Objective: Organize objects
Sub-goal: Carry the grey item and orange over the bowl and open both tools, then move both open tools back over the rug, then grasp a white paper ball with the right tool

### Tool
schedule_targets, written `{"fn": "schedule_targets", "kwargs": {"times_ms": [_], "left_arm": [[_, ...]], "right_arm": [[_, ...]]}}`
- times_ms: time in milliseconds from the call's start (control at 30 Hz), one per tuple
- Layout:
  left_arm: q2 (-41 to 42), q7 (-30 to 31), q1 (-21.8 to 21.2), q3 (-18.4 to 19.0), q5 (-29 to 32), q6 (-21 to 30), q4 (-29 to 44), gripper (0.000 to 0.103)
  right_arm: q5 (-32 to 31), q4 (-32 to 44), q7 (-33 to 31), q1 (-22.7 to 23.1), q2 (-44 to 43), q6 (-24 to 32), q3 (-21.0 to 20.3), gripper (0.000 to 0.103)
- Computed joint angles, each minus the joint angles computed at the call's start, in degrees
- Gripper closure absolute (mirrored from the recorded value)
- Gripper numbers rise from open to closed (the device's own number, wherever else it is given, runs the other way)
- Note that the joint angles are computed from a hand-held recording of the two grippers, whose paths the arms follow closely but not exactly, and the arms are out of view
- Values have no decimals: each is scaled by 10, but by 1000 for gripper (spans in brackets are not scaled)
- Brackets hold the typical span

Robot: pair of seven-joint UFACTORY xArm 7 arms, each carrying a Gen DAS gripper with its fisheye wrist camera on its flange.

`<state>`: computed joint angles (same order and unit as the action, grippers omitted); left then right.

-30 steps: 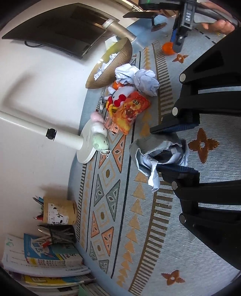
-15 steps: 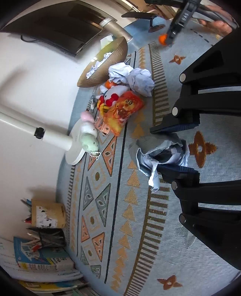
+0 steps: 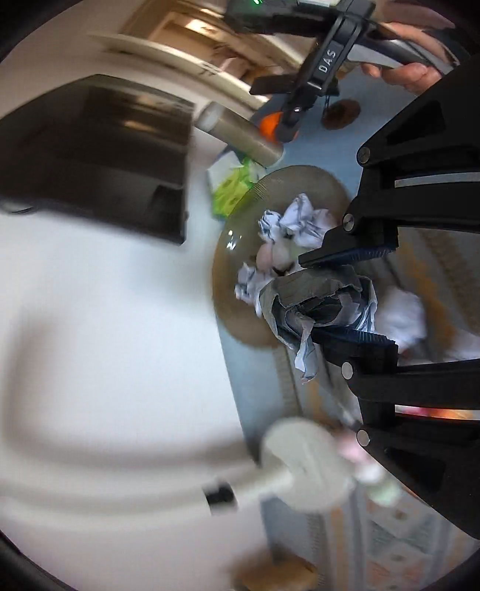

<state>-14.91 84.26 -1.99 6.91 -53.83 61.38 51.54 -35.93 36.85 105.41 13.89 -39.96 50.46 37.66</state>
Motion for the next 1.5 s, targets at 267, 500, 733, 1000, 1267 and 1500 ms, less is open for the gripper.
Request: {"fn": "schedule_targets", "kwargs": {"times_ms": [267,500,733,1000,1267,1500], "left_arm": [[82,-45,-65,-76,5,-107,32,63],[88,-68,-45,-69,46,-53,49,25],[15,13,43,34,25,63,35,23],[100,57,166,115,1,96,63,1],[221,71,229,68,-26,-20,86,1],[223,65,254,19,3,-66,65,1]], "right_arm": [[-40,7,-21,-73,93,-120,-82,65],[-54,-2,-49,-64,98,-166,-114,37],[13,-17,-84,1,21,-96,-56,9],[-35,51,32,-23,134,-88,108,0],[-185,186,164,-53,436,141,223,0],[-164,201,134,-7,459,152,173,0]]}}
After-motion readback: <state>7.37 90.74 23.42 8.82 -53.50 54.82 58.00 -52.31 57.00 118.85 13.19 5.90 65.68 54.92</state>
